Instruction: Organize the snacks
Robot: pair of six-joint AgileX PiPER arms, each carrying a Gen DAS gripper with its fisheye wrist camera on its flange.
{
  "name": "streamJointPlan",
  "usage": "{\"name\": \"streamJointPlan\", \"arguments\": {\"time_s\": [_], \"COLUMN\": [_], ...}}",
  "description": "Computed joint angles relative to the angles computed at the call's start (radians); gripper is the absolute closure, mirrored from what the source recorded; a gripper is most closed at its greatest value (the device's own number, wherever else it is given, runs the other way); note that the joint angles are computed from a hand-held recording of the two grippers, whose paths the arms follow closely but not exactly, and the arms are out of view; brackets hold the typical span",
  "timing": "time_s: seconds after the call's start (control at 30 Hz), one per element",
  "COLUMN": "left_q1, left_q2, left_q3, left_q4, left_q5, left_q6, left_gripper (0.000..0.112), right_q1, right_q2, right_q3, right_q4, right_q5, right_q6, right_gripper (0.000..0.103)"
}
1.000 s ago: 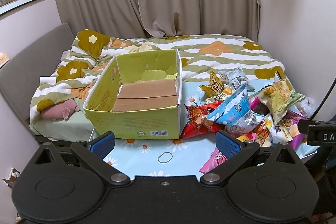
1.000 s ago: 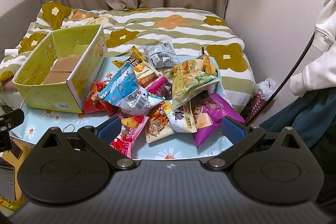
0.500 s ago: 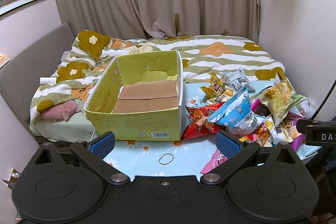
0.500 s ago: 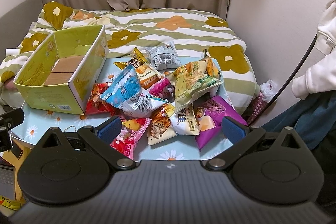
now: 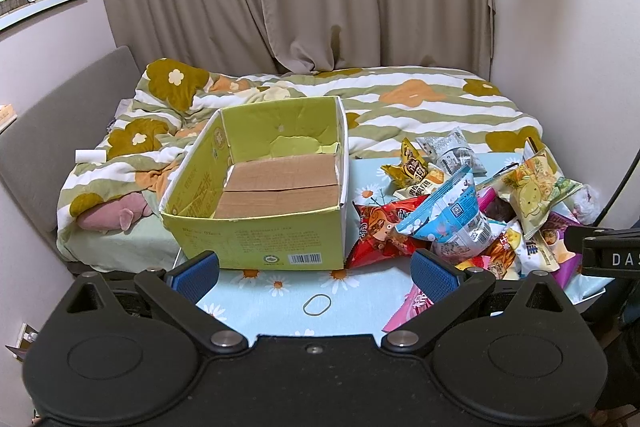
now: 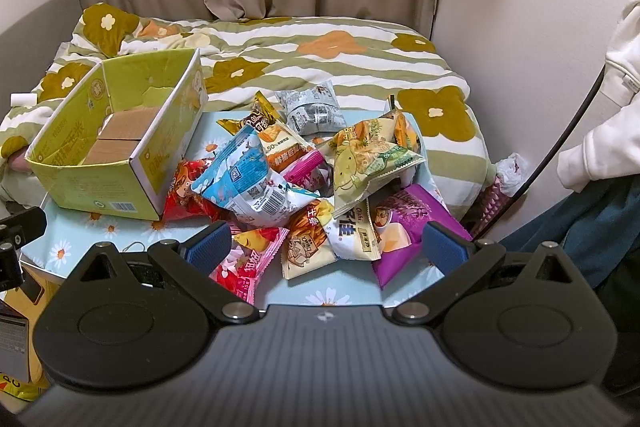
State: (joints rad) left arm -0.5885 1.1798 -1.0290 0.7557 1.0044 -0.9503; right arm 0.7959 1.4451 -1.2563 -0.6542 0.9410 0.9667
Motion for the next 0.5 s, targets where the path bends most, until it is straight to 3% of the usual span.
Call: {"name": "streamJointPlan", "arguments": {"time_s": [0.5], "left_q1": [-0.001], "left_q2": [0.002], "left_q3": [0.002], "left_q4": [0.002], "left_q5": [-0.001], "left_q6": [-0.002], "left_gripper": [0.009], "right_q1": [-0.002], "right_q2": [0.0], "right_q3": [0.002], "right_q4": [0.0], "right_q5": [0.0], "right_q6": [0.0], "right_gripper": [0.0]}}
